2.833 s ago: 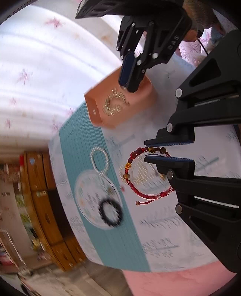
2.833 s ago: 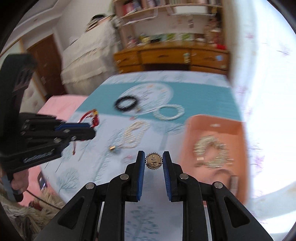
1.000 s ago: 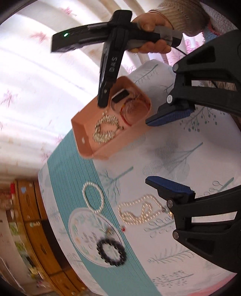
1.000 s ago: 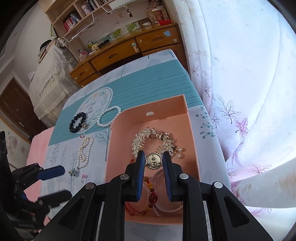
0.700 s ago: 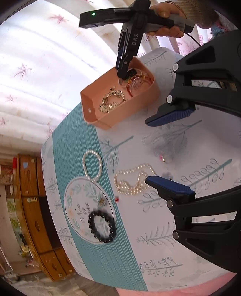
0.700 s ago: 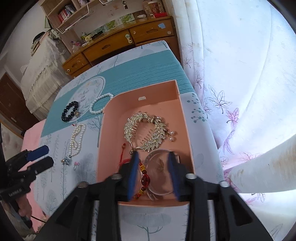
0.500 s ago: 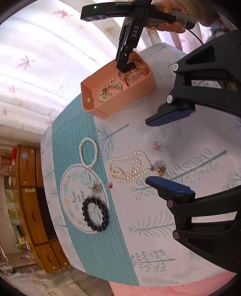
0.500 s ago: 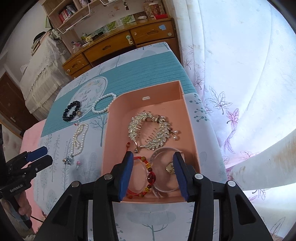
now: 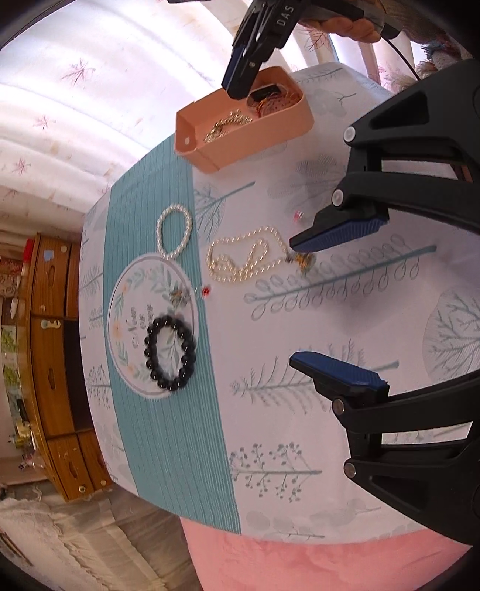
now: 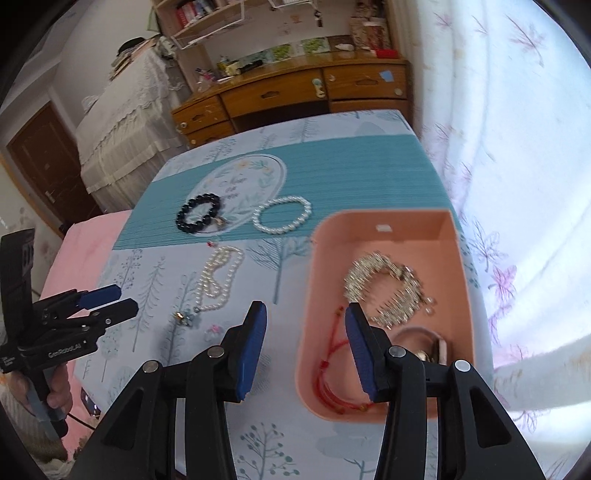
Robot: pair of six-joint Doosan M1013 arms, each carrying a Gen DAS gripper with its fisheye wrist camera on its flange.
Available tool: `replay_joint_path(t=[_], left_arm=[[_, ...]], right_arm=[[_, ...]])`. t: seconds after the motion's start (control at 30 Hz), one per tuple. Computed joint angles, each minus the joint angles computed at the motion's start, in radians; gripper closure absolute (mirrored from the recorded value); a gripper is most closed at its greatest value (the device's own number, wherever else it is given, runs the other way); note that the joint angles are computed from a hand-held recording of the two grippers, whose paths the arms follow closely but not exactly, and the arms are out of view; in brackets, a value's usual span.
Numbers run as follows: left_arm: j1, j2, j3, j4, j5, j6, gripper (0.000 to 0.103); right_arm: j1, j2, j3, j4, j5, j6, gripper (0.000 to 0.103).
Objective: Organize jewelry
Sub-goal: 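Grasp the white pearl bracelet with the right tool while the left tool grasps the black bead bracelet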
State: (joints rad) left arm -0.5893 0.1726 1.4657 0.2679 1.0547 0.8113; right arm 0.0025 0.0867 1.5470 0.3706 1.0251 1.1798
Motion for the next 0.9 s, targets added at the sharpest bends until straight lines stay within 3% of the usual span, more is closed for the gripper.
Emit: replay_joint_path(t=[0.2,0.33,0.63,0.9], left_arm=[[0.05,0.025,-0.051,0.012,0.044,0.027,0.05],[0.107,0.071,-0.115,-0.02,0.086,0.077,0.05],[0.214,0.212,-0.272,-0.113,0.193,0.124,0.05],[0.232,0.3,-0.345,-0.118,0.263,0.134,0.05]], right_arm=[[0.042,0.066,-0.115,-0.001,0.046,-0.05,0.058],[0.07,0.149,-0.236,-0.029,0.117,-0.034,0.058],[0.112,0.412,-0.571,-0.103,0.399,0.087,0.059],[0.137,0.51,-0.644,-0.222,0.458,0.143,0.072]])
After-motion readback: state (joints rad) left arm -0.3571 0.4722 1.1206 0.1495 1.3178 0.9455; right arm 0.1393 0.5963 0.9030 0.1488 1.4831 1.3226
